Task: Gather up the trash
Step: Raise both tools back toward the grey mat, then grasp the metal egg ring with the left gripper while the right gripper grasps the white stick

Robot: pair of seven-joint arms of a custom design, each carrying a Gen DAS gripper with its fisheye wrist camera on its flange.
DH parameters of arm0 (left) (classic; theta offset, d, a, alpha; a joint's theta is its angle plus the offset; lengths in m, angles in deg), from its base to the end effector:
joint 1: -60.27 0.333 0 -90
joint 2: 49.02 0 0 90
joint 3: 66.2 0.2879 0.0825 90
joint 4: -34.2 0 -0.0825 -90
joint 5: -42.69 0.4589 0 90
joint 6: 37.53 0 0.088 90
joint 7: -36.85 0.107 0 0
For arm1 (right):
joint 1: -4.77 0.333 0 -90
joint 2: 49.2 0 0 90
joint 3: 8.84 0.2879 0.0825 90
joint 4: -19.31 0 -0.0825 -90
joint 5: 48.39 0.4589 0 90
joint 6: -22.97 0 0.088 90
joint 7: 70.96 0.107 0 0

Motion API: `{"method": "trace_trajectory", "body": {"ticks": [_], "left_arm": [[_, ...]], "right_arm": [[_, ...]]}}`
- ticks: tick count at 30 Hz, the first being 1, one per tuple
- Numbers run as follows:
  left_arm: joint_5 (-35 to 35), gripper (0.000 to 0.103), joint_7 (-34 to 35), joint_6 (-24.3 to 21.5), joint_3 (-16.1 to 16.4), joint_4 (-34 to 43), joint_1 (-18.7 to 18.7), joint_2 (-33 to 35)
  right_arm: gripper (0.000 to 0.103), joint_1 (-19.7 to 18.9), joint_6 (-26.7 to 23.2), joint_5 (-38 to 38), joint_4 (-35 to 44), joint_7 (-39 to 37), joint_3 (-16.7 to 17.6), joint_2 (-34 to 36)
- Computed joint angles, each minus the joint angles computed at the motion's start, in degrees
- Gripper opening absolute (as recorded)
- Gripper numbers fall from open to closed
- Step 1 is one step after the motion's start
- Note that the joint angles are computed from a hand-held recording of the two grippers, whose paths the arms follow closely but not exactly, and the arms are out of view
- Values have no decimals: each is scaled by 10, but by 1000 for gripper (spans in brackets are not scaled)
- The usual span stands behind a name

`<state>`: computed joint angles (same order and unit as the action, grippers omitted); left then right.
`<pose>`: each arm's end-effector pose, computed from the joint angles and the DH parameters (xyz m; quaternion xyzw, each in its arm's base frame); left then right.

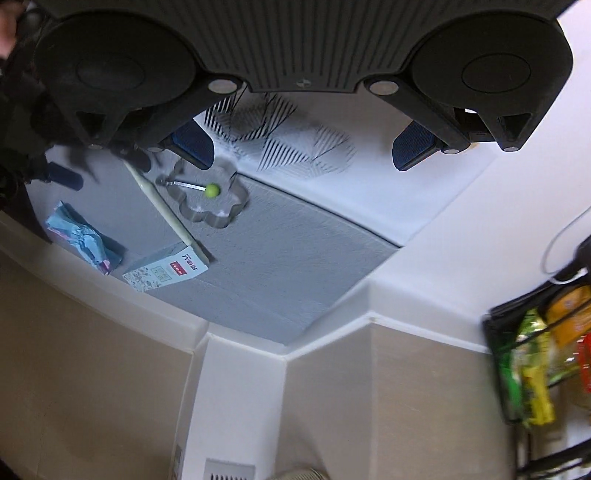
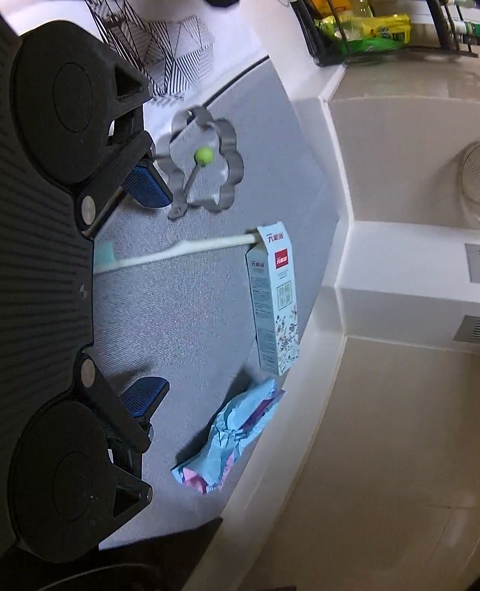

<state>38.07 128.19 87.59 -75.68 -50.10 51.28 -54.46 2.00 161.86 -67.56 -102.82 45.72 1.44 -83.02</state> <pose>0.5925 -0.2080 0.7858 -0.5332 0.7490 -0.3344 0.2070 0.4997 0.0871 0.7089 -0.5741 0.6785 -0.3715 0.2684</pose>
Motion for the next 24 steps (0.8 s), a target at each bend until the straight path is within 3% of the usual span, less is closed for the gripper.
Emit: {"method": "trace_trajectory", "body": {"ticks": [8,15,21,24], "left_arm": [[67,103,-28,-41,-23,133,-19,130],[80,103,-22,-88,-29,237,-33,218],[92,102,-14,-69,-29,224,-41,216],[105,77,-7,-64,-28,214,-45,208]], "right_arm": [[103,22,-2,48,29,-40,-33,44],[103,-5,-17,17,29,10,-16,40],[103,-2,-20,1,48,24,-13,59],[98,17,-7,3,52,-9,-23,68]]}}
